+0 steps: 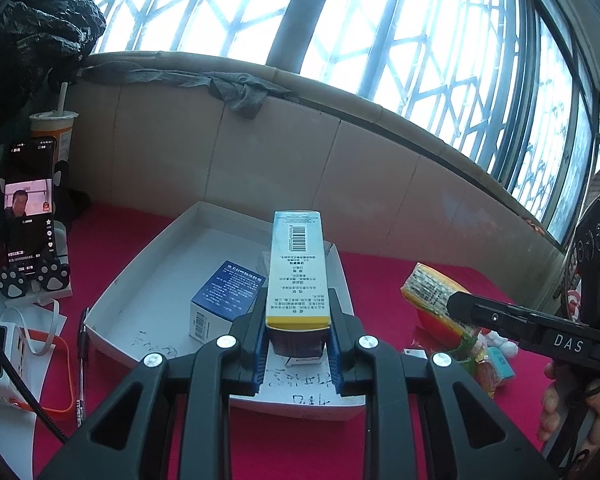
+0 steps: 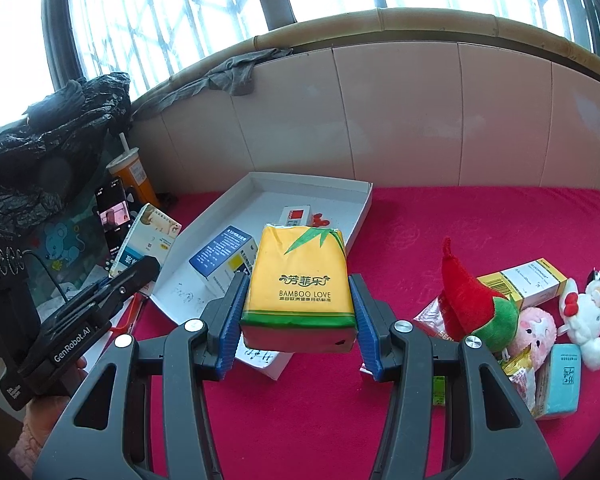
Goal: Organize objects
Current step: 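Carry the barcode box and yellow tissue pack over the white tray with both tools, then lower both held items into the white tray and open both tools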
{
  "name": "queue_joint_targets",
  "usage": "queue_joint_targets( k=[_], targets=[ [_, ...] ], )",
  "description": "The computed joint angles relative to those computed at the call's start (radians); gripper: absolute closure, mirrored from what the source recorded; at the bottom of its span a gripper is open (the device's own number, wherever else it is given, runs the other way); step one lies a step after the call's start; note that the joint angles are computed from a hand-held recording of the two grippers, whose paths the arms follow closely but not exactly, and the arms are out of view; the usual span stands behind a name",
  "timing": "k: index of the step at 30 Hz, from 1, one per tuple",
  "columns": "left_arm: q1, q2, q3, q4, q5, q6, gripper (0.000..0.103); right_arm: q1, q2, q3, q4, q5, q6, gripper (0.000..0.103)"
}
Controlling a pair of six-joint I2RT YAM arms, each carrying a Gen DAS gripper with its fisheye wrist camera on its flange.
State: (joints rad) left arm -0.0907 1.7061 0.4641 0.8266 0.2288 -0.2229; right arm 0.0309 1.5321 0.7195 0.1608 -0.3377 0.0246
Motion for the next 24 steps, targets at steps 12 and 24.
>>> queue_joint_targets(
  k=[12,24],
  targets=[
    [0.010,-0.002,0.022,-0.026,-0.001,0.011,0.079,0.012,0.004,0.005,-0.004,0.011,0.001,0.054],
    [0.049,0.028,0.227,-0.228,0.008,0.064,0.079,0.076,0.056,0.107,-0.009,0.055,0.011,0.054]
  ],
)
